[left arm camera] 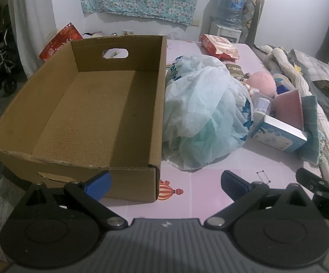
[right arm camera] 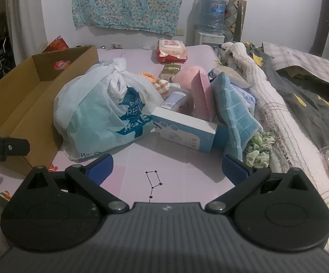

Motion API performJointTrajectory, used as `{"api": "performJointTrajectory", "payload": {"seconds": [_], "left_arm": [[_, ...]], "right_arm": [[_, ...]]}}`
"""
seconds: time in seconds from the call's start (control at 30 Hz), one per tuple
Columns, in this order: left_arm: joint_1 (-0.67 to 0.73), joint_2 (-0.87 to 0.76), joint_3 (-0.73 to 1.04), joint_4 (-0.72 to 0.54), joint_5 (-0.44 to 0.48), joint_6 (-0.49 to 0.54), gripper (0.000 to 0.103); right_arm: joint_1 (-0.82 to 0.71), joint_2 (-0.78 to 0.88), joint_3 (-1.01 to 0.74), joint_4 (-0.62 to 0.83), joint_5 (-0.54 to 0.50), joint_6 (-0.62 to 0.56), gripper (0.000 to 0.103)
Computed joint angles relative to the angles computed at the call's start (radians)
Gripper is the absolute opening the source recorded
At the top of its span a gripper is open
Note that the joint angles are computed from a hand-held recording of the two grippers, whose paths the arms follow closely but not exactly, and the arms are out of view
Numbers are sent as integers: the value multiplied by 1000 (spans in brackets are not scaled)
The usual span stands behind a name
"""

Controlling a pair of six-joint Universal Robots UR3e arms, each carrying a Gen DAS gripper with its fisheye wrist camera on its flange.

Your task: Organize soft objects

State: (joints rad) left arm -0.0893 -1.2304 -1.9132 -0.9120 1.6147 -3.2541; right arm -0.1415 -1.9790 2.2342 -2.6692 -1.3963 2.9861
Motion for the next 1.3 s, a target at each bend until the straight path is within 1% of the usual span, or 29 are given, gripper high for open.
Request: {"api": "performJointTrajectory", "payload": {"seconds": [0.33,0.5,0.57,0.7,0.8,0.83,0.93,1.0,1.07,1.13,1.23,1.3], "left_arm": [[1,-8,-6,10,2,6,103],[-41,-45,14,41,30,13,103],[-67,-70,34,61,45,21,103],[-125,-134,91,109,61,46,103],[-169,-191,141,148,57,65,103],[-180,-210,157,158,51,70,103],[-208,-269,206,187,15,80,103],[-217,-309,223,233,-26,86,103],[-224,-349,232,292,-64,82,102],[-237,-402,263,332,-82,77,100],[-248,-471,327,342,-113,75,93],[-251,-507,366,335,-129,70,89]], "right_arm": [[-13,11,7,-3,17,2,102],[-60,-6,38,-23,65,2,102],[-108,-35,78,-49,102,-5,102],[-254,-124,176,-101,215,-43,102],[-403,-205,281,-196,317,-81,102],[-477,-239,322,-225,373,-104,102],[-683,-308,392,-224,561,-168,102],[-740,-268,400,-256,611,-169,102],[-762,-154,406,-373,640,-139,102],[-737,27,382,-537,640,-91,102],[-676,247,319,-714,625,-45,102],[-632,349,266,-773,619,-24,99]]}}
